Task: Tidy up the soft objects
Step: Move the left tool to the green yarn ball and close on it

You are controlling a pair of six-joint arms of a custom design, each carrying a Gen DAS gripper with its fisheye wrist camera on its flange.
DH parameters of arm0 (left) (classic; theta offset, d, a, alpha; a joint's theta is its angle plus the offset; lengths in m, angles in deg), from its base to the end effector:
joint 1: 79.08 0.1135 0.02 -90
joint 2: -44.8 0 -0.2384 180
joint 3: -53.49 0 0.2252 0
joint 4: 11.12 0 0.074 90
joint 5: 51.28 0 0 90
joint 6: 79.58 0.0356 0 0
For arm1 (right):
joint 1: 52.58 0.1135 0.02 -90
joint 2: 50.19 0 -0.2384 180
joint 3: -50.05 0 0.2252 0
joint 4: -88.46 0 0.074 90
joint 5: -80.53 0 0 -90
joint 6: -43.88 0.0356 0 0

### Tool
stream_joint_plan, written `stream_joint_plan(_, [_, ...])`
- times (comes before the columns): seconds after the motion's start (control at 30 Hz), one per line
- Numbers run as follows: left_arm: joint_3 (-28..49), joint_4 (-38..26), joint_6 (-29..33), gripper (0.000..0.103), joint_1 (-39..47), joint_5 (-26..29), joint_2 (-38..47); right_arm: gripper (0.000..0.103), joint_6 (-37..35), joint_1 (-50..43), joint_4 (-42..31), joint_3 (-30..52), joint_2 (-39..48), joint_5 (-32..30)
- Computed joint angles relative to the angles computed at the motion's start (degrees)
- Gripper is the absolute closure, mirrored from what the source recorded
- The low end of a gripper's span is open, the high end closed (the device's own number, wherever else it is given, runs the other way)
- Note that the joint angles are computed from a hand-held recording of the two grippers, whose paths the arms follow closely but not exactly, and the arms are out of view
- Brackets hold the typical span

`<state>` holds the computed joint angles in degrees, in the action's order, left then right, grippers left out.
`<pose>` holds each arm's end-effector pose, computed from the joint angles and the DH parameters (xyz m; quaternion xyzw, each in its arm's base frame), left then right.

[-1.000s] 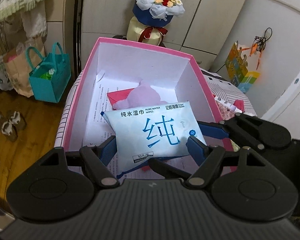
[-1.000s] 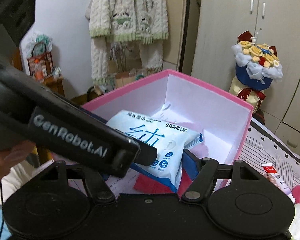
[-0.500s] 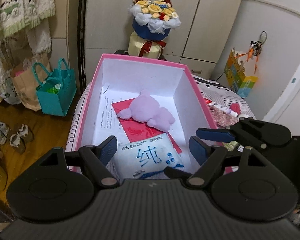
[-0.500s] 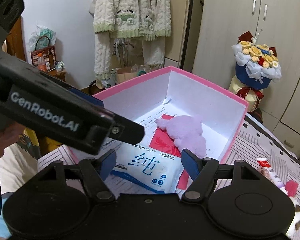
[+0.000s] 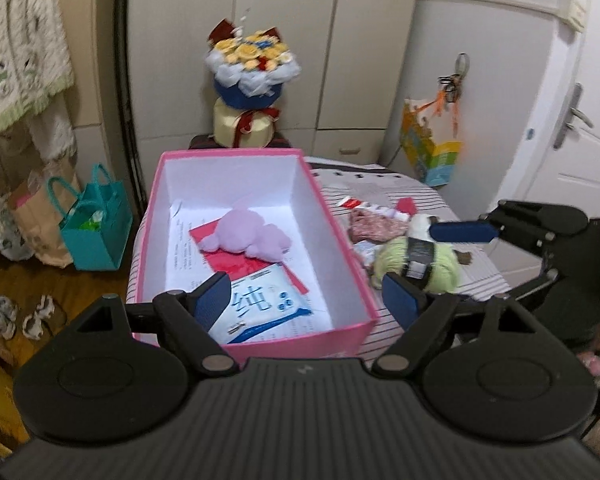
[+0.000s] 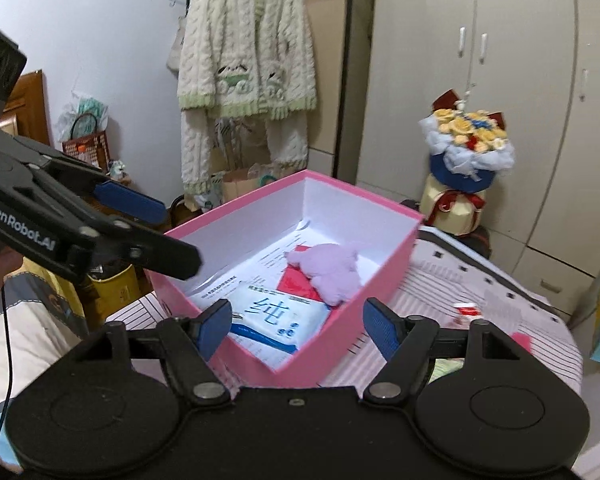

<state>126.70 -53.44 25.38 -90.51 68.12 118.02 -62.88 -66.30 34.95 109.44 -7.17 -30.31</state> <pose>0.2455 -0.0675 0.2710 0.3018 0.8380 -0.2200 0.3978 0.1461 -0.0226 0.2749 -0.1038 0.8783 0.0412 0.4649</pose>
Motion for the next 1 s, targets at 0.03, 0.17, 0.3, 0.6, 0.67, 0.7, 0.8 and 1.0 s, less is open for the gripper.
stream_joint_plan(0.03, [-0.1,-0.9,0.4,0.019,-0.2,0.3,-1.3,0.021,-1.3,-2.7,-2.1,0.7,-1.2,-1.9])
stream_joint_plan(0.17, [-0.3,-4.2,0.9,0.018,-1.9,0.4,-5.2,0.019,-9.6,-17.2,-11.7,4.7,-3.9,-12.7])
stream_joint_plan(0.3, [-2.4,-4.2,0.1,0.017,-6.4,-1.4,-9.5,0.019,-22.2,-34.1,-21.6,7.5,-3.8,-23.9])
stream_joint_plan(0.6, [-6.3,-2.3,-2.7,0.016,-21.4,-5.6,-12.7,0.019,-66.5,-67.8,-48.6,9.2,7.1,-37.8])
stream_joint_plan(0.67, [-6.3,-1.2,-3.9,0.016,-24.5,-6.8,-11.2,0.019,-72.7,-71.3,-51.0,8.3,9.9,-37.9])
stream_joint_plan(0.7, [-6.2,-0.3,-4.5,0.016,-25.8,-7.3,-10.0,0.019,-75.4,-72.7,-51.2,7.5,11.3,-37.9])
stream_joint_plan(0.8, [-5.8,2.6,-6.1,0.016,-29.1,-9.1,-6.1,0.018,-80.9,-75.1,-49.9,5.2,14.8,-38.1])
stream_joint_plan(1.0, [-4.8,10.2,-10.9,0.016,-31.7,-11.0,3.6,0.016,-80.8,-74.4,-38.8,-1.3,19.5,-39.5])
